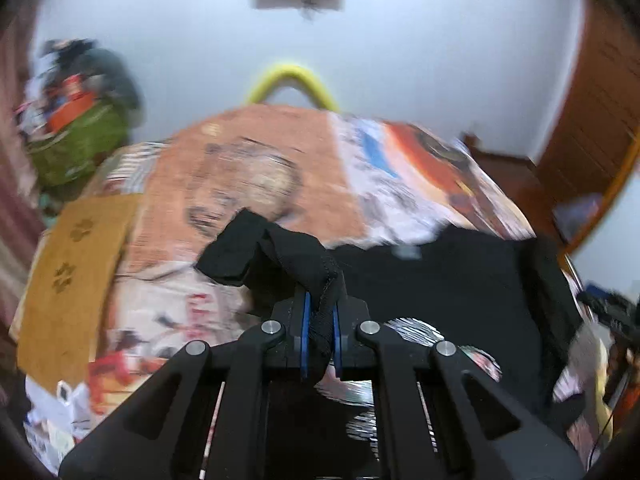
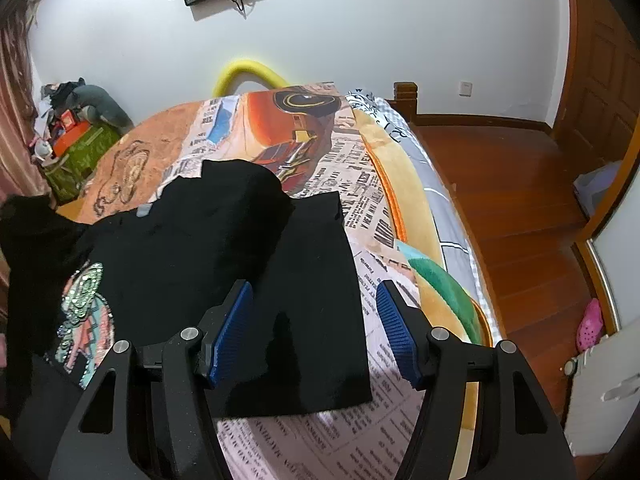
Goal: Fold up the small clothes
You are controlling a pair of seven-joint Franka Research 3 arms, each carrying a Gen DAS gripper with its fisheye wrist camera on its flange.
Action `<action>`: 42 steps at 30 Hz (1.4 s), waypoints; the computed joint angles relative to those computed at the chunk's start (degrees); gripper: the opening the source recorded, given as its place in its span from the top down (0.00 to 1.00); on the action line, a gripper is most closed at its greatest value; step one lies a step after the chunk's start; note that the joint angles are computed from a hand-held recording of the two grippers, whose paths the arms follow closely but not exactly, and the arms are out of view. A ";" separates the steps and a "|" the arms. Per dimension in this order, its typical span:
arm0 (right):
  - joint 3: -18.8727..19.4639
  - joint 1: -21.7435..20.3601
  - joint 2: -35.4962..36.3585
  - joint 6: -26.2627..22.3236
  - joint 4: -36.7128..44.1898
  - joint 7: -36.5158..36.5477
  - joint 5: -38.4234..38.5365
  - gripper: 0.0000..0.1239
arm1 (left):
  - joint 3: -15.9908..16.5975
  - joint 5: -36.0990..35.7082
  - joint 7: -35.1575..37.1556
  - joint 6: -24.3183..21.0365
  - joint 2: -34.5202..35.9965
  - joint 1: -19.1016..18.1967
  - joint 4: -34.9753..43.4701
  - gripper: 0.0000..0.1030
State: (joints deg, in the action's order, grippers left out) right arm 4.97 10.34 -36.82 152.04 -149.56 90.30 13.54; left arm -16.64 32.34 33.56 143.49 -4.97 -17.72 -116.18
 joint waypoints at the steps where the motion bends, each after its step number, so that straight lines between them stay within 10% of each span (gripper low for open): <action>1: -0.26 0.24 -0.38 -0.11 -0.17 -0.36 0.10 0.51 | -0.16 -2.46 2.77 0.25 2.06 -0.68 1.13 0.92; 10: -0.67 0.32 -3.10 -1.82 -2.00 -3.36 -0.39 0.51 | -0.72 -15.84 15.49 -3.97 9.89 -4.13 3.92 0.86; 19: -0.06 0.73 -3.21 -1.44 -2.48 -3.90 0.11 0.51 | 0.35 -8.95 7.92 0.49 -3.65 -1.27 -5.82 0.31; 28: 0.66 2.36 -1.58 -0.36 -1.79 -3.20 1.05 0.51 | 1.59 -5.08 2.46 -5.91 -1.55 3.21 -6.16 0.30; 42: 5.55 10.45 12.28 2.40 11.89 -2.75 1.18 0.47 | 2.47 -8.06 0.92 2.89 1.93 2.29 -12.88 0.26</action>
